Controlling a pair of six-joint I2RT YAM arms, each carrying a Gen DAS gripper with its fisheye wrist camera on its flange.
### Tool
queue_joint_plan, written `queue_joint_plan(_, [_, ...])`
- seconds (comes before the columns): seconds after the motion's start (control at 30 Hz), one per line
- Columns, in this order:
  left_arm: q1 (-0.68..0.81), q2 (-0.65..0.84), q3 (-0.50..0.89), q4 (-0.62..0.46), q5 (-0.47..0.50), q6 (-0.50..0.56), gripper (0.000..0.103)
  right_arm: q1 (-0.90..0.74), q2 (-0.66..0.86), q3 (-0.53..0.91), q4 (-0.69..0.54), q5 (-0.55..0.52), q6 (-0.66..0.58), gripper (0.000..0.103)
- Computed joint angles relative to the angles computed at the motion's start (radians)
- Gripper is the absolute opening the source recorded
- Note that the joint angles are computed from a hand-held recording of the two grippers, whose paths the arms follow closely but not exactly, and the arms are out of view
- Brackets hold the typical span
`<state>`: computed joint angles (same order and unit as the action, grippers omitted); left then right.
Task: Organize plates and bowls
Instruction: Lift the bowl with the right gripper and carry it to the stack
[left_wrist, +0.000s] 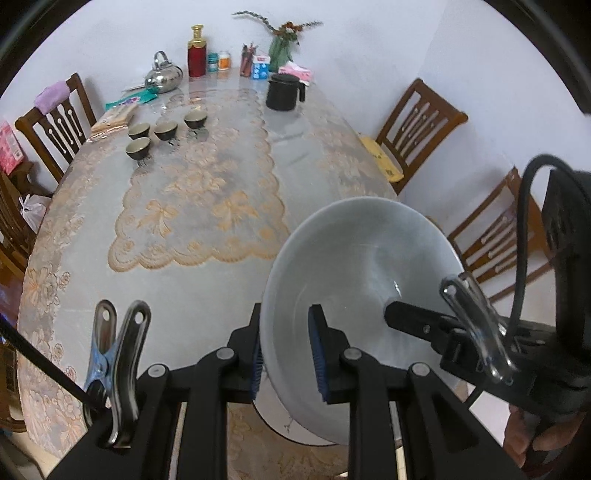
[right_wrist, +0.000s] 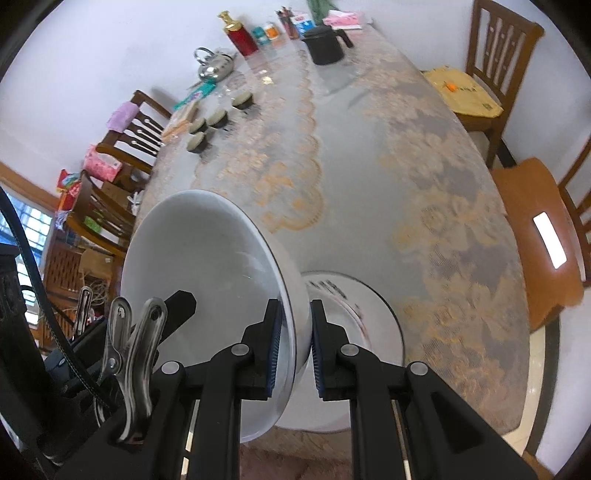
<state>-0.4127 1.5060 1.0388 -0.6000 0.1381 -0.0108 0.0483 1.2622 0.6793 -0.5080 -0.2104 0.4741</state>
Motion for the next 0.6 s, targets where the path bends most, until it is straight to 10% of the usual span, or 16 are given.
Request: queue_joint_plan(0.6, [-0.063,0.012,-0.12,0.098,-0.071,-0.006,0.023,0.014,-0.027,-0.156,0.09,0.019,-0.049,0.018])
